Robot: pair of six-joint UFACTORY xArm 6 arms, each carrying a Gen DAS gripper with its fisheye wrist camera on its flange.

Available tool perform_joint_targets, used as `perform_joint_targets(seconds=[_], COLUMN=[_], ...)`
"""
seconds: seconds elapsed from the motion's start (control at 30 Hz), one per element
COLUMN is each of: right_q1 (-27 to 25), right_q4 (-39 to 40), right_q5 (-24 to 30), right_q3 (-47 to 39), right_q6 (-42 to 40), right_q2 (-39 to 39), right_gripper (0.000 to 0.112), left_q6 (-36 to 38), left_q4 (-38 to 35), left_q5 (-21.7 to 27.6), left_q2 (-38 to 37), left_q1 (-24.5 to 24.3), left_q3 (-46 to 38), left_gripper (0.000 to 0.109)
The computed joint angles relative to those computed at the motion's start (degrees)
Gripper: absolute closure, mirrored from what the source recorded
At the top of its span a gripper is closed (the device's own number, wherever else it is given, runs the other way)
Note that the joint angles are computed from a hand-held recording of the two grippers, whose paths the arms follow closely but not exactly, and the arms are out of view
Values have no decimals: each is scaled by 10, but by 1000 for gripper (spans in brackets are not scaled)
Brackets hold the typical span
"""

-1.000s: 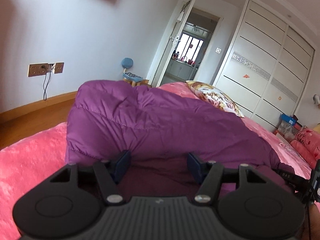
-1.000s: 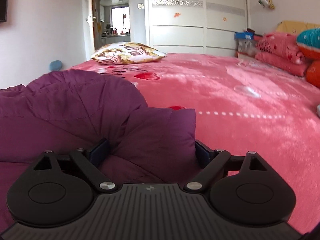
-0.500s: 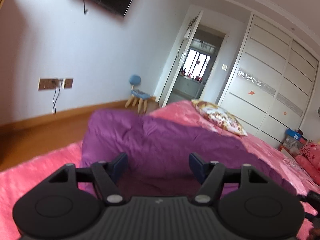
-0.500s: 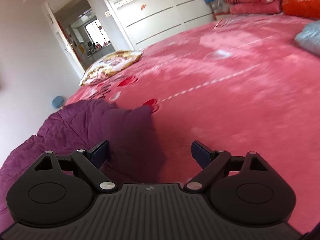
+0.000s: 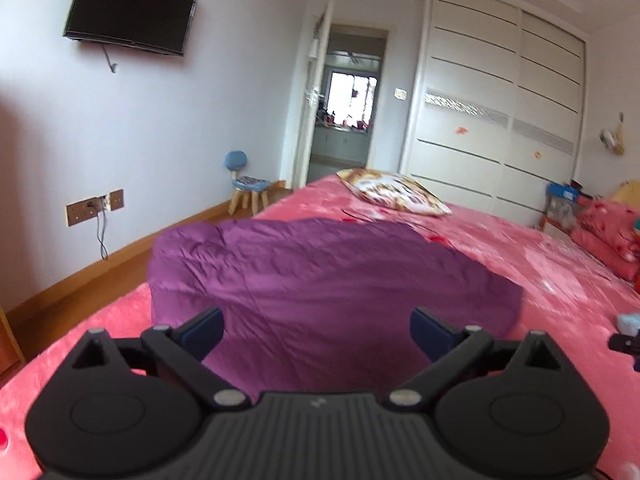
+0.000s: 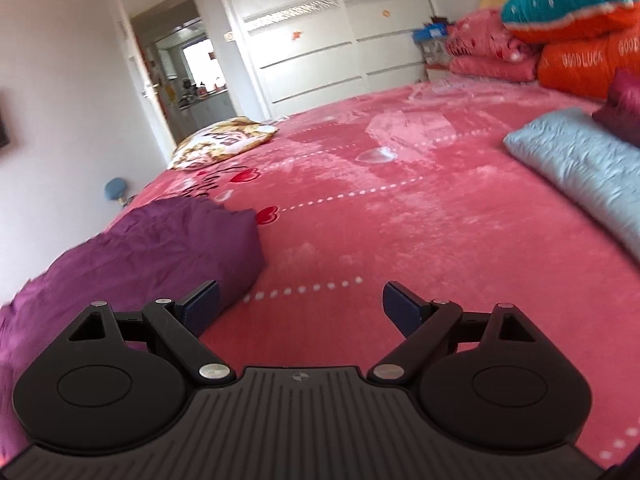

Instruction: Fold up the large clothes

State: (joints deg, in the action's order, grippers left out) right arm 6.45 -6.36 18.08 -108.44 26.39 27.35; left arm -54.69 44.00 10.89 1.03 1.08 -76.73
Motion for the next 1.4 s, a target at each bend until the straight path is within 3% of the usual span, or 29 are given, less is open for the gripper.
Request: perform_joint_targets(seconds=[0.2,0.3,0.47,0.53,0.63,1.17,1.4], right_q1=[13,18,27,30,32,70,83], right_q4=[44,28,104,160,180,206,270], right_q5=[-78,-89,-109,-117,-120,-122,-132], right_q3=[174,195,241,248,272,373,375], right_q6=[-111,-140,-241,-298,-314,-382,-456], right_q2=[-127,-149,-194,-198,-219,-317,-316], right_gripper=[9,9,9,9,9,9,9], left_q6=[15,11,1,4,-6,-9,-42], left_q4=[-18,-21,-14,-22,-10,-24,8], left_q5=[65,99,159,168,186,218,242], left_q2=[-82,-115,-159,-174,-192,-238,-244], left_q1=[-49,-70,-101,-108,-121,-157,-166], left_q3=[55,75,92,98,102,134,142], left_gripper=[7,7,7,7,7,7,7])
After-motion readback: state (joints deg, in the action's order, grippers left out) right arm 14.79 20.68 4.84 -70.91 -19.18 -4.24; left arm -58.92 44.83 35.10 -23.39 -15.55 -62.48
